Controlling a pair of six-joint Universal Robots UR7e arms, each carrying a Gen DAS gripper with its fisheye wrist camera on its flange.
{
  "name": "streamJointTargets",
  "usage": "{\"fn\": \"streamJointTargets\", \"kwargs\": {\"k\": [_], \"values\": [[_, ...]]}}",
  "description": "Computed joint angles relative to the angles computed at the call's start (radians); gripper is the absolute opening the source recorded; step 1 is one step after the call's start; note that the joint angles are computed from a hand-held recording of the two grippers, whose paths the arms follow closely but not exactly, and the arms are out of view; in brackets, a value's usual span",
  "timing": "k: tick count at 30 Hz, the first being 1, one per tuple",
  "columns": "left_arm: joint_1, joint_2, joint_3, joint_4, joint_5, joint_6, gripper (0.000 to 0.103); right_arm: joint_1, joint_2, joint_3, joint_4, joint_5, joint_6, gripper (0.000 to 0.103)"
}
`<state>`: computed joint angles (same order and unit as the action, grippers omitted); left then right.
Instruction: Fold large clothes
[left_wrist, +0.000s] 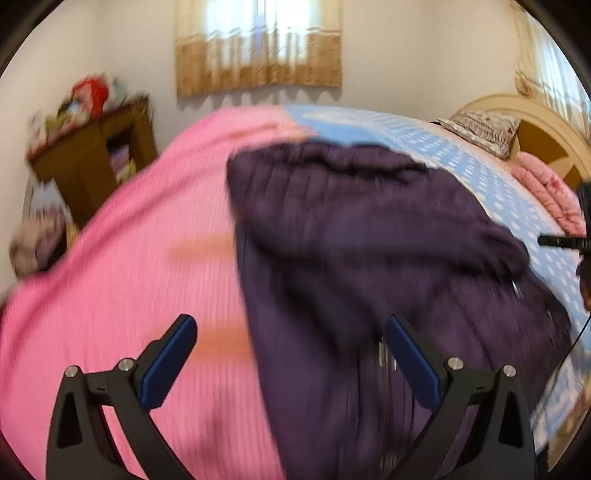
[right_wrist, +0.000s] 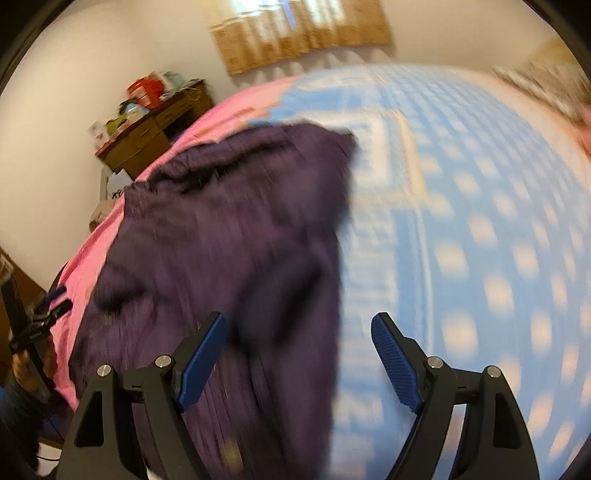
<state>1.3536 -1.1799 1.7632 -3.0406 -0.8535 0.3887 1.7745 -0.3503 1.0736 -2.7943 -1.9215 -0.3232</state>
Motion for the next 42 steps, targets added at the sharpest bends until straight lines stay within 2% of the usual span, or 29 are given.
{"fn": "streamJointTargets", "kwargs": {"k": [3,6,10,13,14,15,16,18,19,20,23,25,28,33,36,39,42], "values": [[0.019,-0.065,0.129,-0.025,-0.048,-0.088,0.103,-0.033,-0.077,0.186,-0.108,0.050,0.074,0.081],[0.038,-0.084,0.174,-0.026,-0.110,-0.149,0.101,-0.062,-0.126,0.323,-0.218,0.137,0.109,0.081],[0.045,-0.077,0.189,-0.043,-0.173,-0.184,0.091,-0.076,-0.124,0.378,-0.279,0.211,0.086,0.081],[0.054,-0.055,0.182,-0.023,-0.202,-0.201,0.085,-0.070,-0.105,0.389,-0.317,0.222,0.056,0.080],[0.053,-0.049,0.194,-0.043,-0.184,-0.193,0.085,-0.069,-0.106,0.396,-0.318,0.230,0.043,0.073],[0.049,-0.044,0.211,-0.089,-0.173,-0.167,0.084,-0.071,-0.109,0.401,-0.309,0.247,0.031,0.056],[0.044,-0.038,0.219,-0.117,-0.161,-0.146,0.081,-0.070,-0.109,0.402,-0.302,0.239,0.036,0.054],[0.042,-0.044,0.229,-0.127,-0.166,-0.133,0.064,-0.072,-0.112,0.412,-0.315,0.234,0.027,0.043],[0.041,-0.048,0.234,-0.133,-0.165,-0.125,0.052,-0.077,-0.118,0.418,-0.314,0.251,0.036,0.037],[0.036,-0.053,0.239,-0.135,-0.147,-0.112,0.042,-0.083,-0.125,0.427,-0.313,0.278,0.052,0.035],[0.015,-0.096,0.263,-0.126,-0.152,-0.109,0.030,-0.099,-0.168,0.493,-0.339,0.369,0.067,0.027],[-0.009,-0.132,0.281,-0.087,-0.133,-0.121,0.029,-0.105,-0.206,0.556,-0.364,0.429,0.083,0.024],[-0.035,-0.215,0.322,0.000,-0.152,-0.159,0.028,-0.104,-0.266,0.672,-0.423,0.474,0.090,0.024],[-0.054,-0.410,0.396,0.214,-0.268,-0.271,0.027,-0.111,-0.379,0.883,-0.538,0.547,0.142,0.023],[-0.066,-0.514,0.438,0.287,-0.336,-0.332,0.027,-0.094,-0.437,0.962,-0.590,0.589,0.156,0.023],[-0.093,-0.588,0.456,0.338,-0.367,-0.373,0.027,-0.054,-0.476,0.990,-0.628,0.620,0.158,0.023],[-0.097,-0.580,0.402,0.385,-0.383,-0.416,0.027,-0.027,-0.464,0.941,-0.629,0.638,0.155,0.022]]}}
